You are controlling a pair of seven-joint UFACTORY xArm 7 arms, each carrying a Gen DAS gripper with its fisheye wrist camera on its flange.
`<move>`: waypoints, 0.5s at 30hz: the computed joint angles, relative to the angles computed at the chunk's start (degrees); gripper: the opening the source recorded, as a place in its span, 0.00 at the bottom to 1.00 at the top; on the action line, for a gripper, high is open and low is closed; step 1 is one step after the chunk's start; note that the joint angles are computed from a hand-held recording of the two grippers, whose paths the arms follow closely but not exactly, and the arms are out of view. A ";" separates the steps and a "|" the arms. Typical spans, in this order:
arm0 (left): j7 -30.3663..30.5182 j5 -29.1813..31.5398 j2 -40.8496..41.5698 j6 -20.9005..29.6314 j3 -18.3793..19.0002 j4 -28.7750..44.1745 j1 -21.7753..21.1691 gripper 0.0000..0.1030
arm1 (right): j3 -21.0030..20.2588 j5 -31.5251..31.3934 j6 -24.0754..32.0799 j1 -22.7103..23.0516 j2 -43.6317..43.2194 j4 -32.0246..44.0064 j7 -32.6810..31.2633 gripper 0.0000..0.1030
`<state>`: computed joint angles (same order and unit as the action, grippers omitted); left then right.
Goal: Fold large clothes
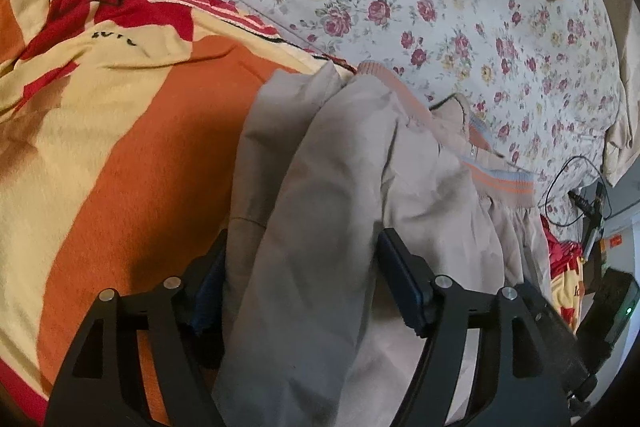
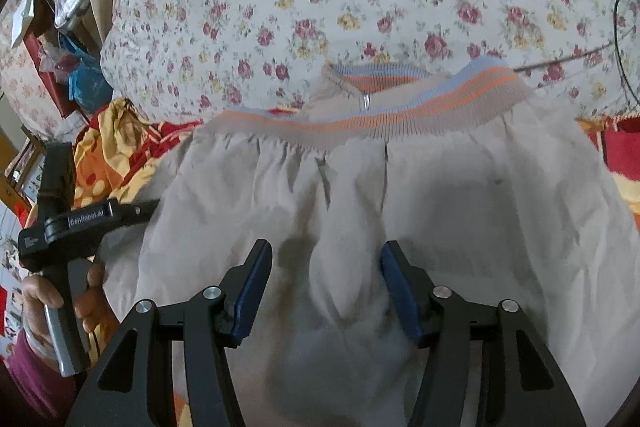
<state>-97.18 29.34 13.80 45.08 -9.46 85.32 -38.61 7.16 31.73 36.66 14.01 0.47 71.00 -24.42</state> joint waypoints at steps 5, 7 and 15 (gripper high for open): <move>3.01 0.86 1.39 2.33 -0.17 3.29 -0.93 0.48 | 0.45 3.96 -0.49 -0.02 1.68 2.32 -2.06 0.24; 4.74 2.09 2.91 5.86 -0.01 6.27 -2.10 0.46 | 1.94 4.42 -1.01 -0.97 2.41 2.57 -2.84 0.24; 5.81 2.24 3.65 7.44 0.94 7.46 -3.14 0.46 | 1.54 -0.69 1.61 -0.71 5.36 3.43 1.79 0.24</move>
